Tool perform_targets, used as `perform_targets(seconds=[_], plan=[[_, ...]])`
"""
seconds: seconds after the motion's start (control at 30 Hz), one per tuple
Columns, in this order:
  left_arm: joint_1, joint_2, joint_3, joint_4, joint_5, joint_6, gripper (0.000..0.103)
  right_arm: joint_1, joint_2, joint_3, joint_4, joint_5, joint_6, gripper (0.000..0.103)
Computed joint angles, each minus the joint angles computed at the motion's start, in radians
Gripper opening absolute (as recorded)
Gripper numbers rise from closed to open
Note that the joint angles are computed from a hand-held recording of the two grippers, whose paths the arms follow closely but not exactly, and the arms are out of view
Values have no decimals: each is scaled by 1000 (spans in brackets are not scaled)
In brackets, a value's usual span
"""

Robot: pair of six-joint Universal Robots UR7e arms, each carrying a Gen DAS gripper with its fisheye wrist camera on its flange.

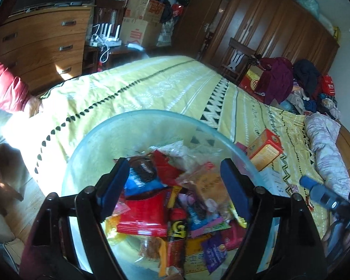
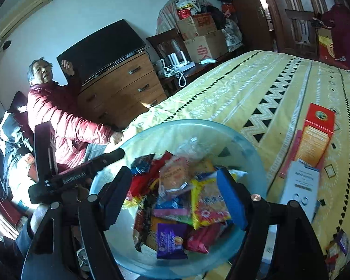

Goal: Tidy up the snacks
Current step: 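Move both open grippers away from the bowl back over the bed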

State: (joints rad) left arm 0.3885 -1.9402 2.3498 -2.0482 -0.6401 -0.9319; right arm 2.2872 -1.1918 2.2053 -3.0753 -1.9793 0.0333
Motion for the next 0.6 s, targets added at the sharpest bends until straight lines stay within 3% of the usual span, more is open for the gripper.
perform_targets(seconds=[0.2, 0.33, 0.6], plan=[[-105, 62, 19, -91, 3, 68, 82, 17, -229, 202, -7, -152, 101, 82], [-138, 116, 31, -176, -38, 106, 83, 35, -404, 318, 58, -263, 203, 83], [-176, 266, 52, -357, -188, 201, 83, 52, -841, 480, 463, -369, 490, 84]])
